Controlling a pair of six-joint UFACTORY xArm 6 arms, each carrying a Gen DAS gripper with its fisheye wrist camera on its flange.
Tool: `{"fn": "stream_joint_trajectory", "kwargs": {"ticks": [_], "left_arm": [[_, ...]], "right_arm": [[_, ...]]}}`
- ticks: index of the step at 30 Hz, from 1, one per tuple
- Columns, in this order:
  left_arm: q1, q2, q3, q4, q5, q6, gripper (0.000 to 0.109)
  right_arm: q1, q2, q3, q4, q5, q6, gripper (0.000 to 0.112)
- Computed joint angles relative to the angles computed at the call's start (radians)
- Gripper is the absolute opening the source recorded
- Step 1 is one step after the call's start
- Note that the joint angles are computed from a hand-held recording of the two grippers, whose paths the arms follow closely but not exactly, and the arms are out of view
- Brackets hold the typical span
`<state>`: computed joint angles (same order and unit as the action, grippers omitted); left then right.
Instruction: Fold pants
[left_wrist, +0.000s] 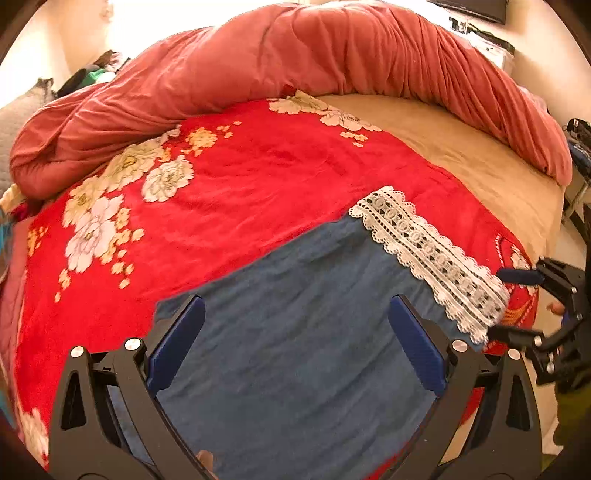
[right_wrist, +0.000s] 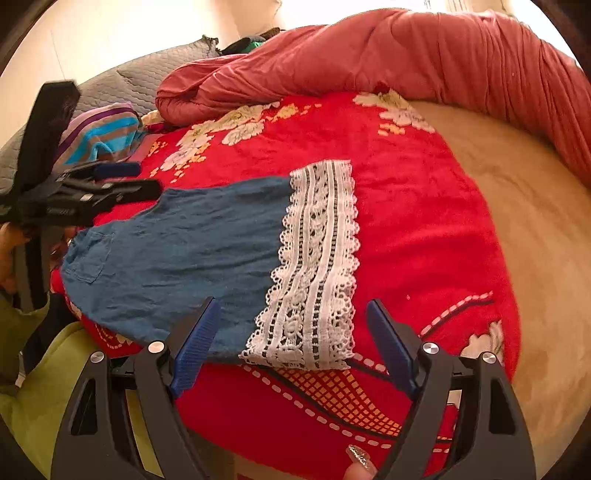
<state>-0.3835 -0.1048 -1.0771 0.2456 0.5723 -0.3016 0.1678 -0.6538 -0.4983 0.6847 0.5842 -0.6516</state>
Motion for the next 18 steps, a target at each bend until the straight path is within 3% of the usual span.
{"fn": "stream_joint_trajectory", "kwargs": {"ticks": [9, 18], "left_arm": [[0.007, 0.211, -0.196, -0.058, 0.039, 0.073, 0.093], [0.012, 0.4, -0.375, -0.307, 0.063, 0.32, 0.088]], "right_arm": [[-0.026, 0.071, -0.02, 0.087, 0.033, -0.038, 0.081], [-0.03, 0.128, -0.057, 0.228, 0.074, -0.135, 0.079]]}}
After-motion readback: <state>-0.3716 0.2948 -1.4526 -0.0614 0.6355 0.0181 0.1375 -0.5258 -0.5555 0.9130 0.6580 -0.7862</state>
